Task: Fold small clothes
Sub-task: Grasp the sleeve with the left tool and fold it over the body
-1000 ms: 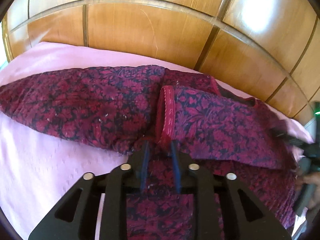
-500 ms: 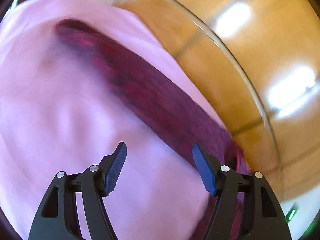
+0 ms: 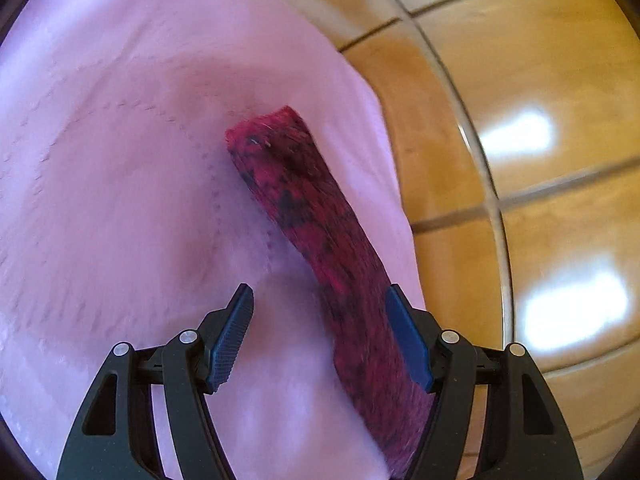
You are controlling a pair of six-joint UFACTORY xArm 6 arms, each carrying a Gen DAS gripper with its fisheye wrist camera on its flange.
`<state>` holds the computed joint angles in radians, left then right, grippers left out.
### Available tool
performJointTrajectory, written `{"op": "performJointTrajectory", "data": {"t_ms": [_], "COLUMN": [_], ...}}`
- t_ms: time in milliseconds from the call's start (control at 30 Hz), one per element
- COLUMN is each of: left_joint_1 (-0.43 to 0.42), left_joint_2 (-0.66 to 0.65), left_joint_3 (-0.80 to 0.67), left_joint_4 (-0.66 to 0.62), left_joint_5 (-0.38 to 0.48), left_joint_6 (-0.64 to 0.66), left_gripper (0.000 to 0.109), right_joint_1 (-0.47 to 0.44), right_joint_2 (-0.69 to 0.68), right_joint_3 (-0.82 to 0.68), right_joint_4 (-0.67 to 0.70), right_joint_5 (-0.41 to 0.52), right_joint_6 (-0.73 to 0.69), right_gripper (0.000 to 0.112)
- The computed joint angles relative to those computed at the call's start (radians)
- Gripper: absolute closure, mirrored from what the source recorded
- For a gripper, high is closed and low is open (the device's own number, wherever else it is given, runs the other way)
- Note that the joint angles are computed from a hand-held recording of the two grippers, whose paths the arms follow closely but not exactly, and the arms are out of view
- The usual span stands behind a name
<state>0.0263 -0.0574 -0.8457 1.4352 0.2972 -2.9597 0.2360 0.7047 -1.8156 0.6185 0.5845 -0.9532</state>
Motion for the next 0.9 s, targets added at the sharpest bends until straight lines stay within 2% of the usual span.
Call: {"op": "performJointTrajectory", "data": {"t_ms": [33,67,100,133,200,300,400,500,600,700,833,867,900], "left_joint_1": [0.005,0.014,0.022,0.034,0.041,0.013,-0.062,-0.178,-0.249,-0.309,-0.382,-0.397,-0.412], "left_joint_2": [0.008,0.014,0.024,0.039,0.061,0.054,0.081,0.158,0.273,0.438,0.681,0.730,0.781], "left_joint_3": [-0.005,-0.010,-0.021,-0.037,-0.072,-0.104,-0.214,-0.373,-0.527,-0.711,-0.981,-1.040,-1.112], "left_joint_4": [-0.005,0.001,-0.008,-0.044,-0.074,-0.150,-0.142,-0.154,-0.218,-0.375,-0.717,-0.789,-0.856], "left_joint_5": [0.000,-0.002,-0.004,-0.020,-0.032,0.018,0.072,0.122,0.116,0.080,0.096,0.114,0.154], "left_joint_6": [-0.001,-0.001,0.026,0.094,0.162,0.342,0.514,0.725,0.898,1.118,1.481,1.555,1.633], "left_gripper": [0.041,0.046,0.061,0.067,0.088,0.097,0.097,0.097,0.097,0.097,0.094,0.087,0.076], "right_joint_1": [0.003,0.004,0.004,0.008,0.009,0.020,0.017,0.015,0.018,0.019,0.012,0.011,0.009], "right_joint_2": [-0.001,-0.021,-0.027,-0.045,-0.052,-0.037,-0.036,-0.036,-0.042,-0.043,-0.027,-0.025,-0.021], "right_joint_3": [0.004,0.037,0.048,0.077,0.089,0.079,0.076,0.075,0.087,0.091,0.060,0.055,0.048], "right_joint_4": [-0.008,0.001,0.004,0.013,0.019,0.009,0.012,0.013,0.023,0.028,0.022,0.023,0.024], "right_joint_5": [-0.009,-0.024,-0.029,-0.043,-0.059,-0.072,-0.069,-0.065,-0.073,-0.073,-0.054,-0.050,-0.044], "right_joint_6": [0.002,-0.011,-0.015,-0.022,-0.033,-0.020,-0.022,-0.024,-0.030,-0.032,-0.021,-0.020,-0.019], "right_gripper": [0.011,0.011,0.011,0.011,0.011,0.011,0.011,0.011,0.011,0.011,0.011,0.011,0.011]}}
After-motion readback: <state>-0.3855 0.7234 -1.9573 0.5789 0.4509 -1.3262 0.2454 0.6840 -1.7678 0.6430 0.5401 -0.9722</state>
